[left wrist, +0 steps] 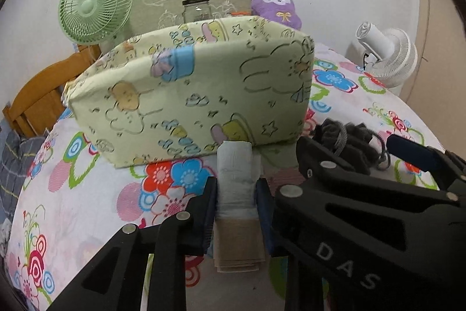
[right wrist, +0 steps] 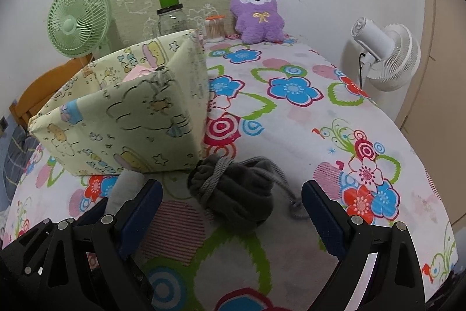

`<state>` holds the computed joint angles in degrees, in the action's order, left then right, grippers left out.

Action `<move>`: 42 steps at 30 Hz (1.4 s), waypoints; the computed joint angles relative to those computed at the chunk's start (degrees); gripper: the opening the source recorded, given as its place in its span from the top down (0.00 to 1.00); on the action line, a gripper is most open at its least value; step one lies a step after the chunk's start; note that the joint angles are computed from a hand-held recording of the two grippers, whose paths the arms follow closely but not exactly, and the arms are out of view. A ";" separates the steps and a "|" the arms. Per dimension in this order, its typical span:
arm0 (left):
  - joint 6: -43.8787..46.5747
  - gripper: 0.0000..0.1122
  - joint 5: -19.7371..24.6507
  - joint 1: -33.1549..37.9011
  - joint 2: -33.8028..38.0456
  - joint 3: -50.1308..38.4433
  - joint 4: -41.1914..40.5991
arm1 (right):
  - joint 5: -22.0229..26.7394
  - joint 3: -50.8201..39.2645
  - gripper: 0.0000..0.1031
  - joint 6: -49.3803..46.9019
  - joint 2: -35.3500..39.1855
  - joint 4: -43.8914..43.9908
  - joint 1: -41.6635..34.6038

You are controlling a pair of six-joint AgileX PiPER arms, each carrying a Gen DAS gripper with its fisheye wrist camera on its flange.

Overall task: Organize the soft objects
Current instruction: 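Grasp the white tissue pack with the left gripper while the right grasps the grey gloves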

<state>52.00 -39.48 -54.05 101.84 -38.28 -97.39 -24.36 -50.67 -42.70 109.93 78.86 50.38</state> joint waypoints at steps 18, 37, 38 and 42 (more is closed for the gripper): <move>2.23 0.77 1.67 1.15 1.22 -1.38 -1.12 | 5.93 -2.55 0.38 -6.16 2.13 2.45 -2.65; -6.57 0.77 0.70 -1.30 -8.26 8.33 1.88 | -0.76 -2.28 0.40 -12.71 -1.04 11.45 6.16; -6.75 0.77 0.28 -1.70 -8.76 8.68 1.72 | -1.32 -2.26 0.40 -12.99 -1.32 11.91 6.71; -6.81 0.77 -0.69 -2.91 -11.15 10.17 1.25 | -3.33 -2.17 0.40 -14.44 -2.50 14.06 8.59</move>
<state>45.19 -40.16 -56.96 90.69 -28.10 -96.15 -27.69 -52.84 -57.14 107.43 92.92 58.97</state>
